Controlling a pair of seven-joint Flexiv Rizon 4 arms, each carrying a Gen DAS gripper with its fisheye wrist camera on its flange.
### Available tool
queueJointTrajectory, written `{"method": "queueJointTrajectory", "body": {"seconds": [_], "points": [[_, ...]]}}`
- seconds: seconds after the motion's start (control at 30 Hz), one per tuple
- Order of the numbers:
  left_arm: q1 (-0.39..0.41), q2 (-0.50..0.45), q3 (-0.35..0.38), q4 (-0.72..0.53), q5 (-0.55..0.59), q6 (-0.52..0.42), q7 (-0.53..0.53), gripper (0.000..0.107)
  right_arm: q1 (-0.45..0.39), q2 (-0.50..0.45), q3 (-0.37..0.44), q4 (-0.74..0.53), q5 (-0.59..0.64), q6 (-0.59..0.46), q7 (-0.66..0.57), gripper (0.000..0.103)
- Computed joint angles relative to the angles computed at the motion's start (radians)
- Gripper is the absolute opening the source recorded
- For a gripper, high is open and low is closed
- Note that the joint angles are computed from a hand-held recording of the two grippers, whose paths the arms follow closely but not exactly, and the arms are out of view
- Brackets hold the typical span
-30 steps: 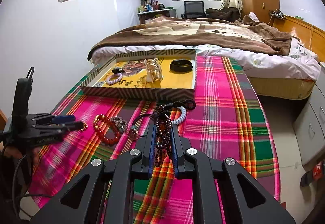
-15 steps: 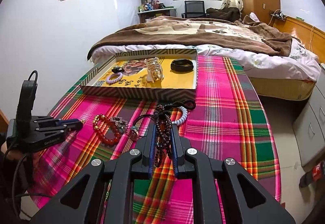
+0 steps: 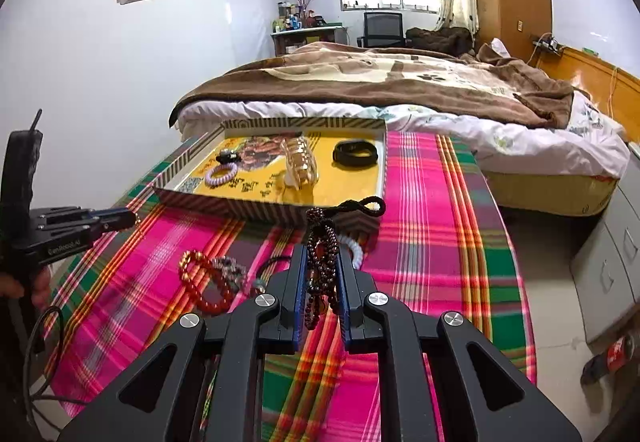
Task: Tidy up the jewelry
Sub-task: 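Carry the bead strand and gold chain over the yellow box with both tools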
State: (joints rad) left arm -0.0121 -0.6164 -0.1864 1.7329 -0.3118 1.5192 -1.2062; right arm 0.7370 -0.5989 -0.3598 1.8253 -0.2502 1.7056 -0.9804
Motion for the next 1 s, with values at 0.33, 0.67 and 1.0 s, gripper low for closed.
{"method": "queueJointTrajectory", "body": {"seconds": [0.33,0.67,1.0], "points": [[0.010,-0.055,-0.005,-0.153,-0.022,-0.063,0.022,0.009,-0.167,-0.073,0.156,-0.198,-0.073,-0.099,-0.018,0.014],[-0.014,-0.192,-0.013,-0.383,-0.044,-0.171,0.061,0.009,-0.359,-0.244,0.400,-0.504,-0.102,-0.318,-0.116,0.014],[-0.066,-0.334,0.027,-0.580,-0.037,-0.309,0.029,0.009,-0.383,-0.395,0.470,-0.762,-0.025,-0.511,-0.273,0.014]]}}
